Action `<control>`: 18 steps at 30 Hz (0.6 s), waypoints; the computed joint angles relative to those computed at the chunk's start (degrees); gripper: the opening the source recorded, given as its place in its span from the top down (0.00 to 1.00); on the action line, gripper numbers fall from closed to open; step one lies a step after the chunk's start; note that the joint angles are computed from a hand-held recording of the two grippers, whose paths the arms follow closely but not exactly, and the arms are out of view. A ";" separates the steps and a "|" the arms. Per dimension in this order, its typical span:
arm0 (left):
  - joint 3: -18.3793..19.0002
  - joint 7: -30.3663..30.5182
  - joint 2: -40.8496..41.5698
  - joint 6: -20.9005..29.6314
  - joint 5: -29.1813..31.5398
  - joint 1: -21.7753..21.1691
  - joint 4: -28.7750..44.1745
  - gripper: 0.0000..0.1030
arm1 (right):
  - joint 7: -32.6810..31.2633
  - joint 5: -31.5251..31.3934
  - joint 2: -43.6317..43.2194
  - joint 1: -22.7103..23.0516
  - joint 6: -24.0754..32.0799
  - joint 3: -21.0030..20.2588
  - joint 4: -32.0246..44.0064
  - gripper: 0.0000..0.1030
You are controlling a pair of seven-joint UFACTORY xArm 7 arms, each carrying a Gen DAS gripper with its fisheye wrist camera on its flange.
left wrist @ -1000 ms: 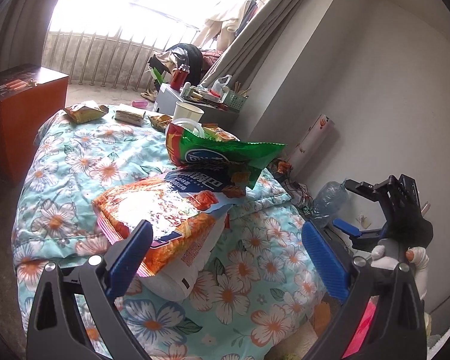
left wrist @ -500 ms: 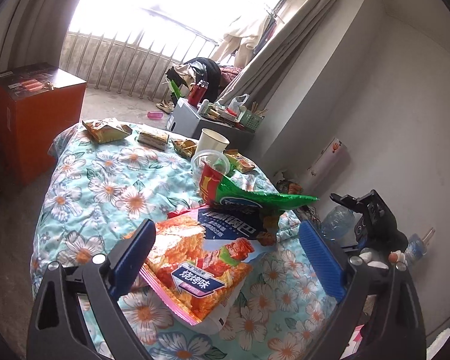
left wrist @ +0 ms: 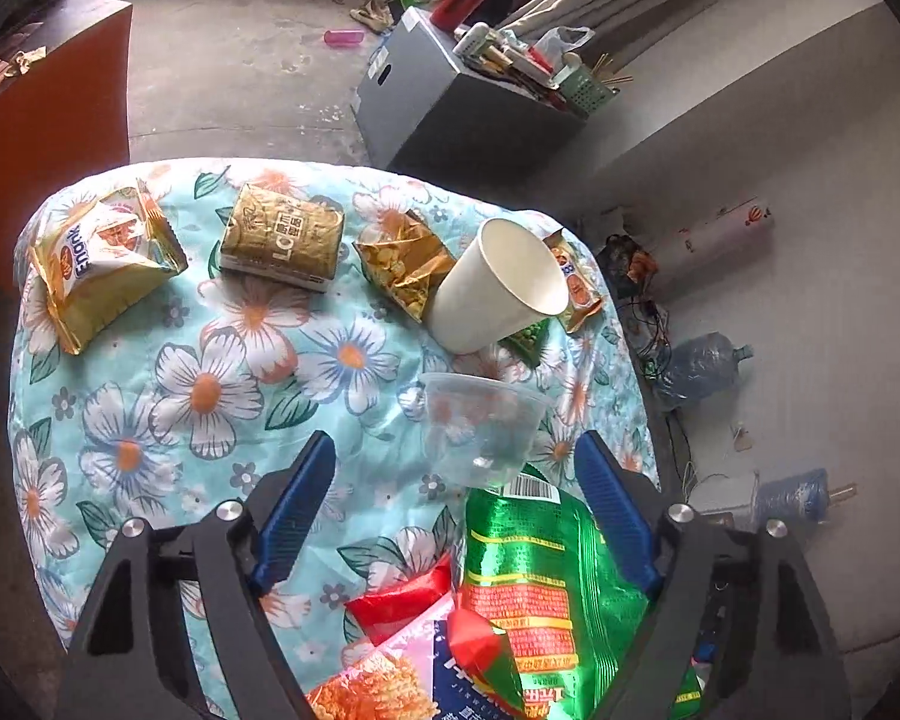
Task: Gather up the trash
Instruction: 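Lower the left gripper onto the clear plastic cup while the right reaches the green chip bag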
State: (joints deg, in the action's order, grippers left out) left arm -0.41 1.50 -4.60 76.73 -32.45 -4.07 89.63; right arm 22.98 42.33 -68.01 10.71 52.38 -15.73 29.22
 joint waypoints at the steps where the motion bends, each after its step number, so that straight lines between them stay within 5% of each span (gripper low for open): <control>1: -0.70 -1.77 3.30 0.28 2.25 -0.38 2.82 0.32 | -0.03 -0.32 -0.02 -0.20 0.32 -0.41 -0.07 0.19; 8: -3.72 -10.72 18.86 3.15 6.63 -0.62 16.61 0.42 | -1.17 -2.67 0.37 -2.15 3.69 -2.92 0.91 0.19; 18: -5.47 -6.72 21.54 7.98 8.70 0.09 19.48 0.61 | -2.96 -1.73 0.64 -3.65 6.60 -4.33 1.66 0.19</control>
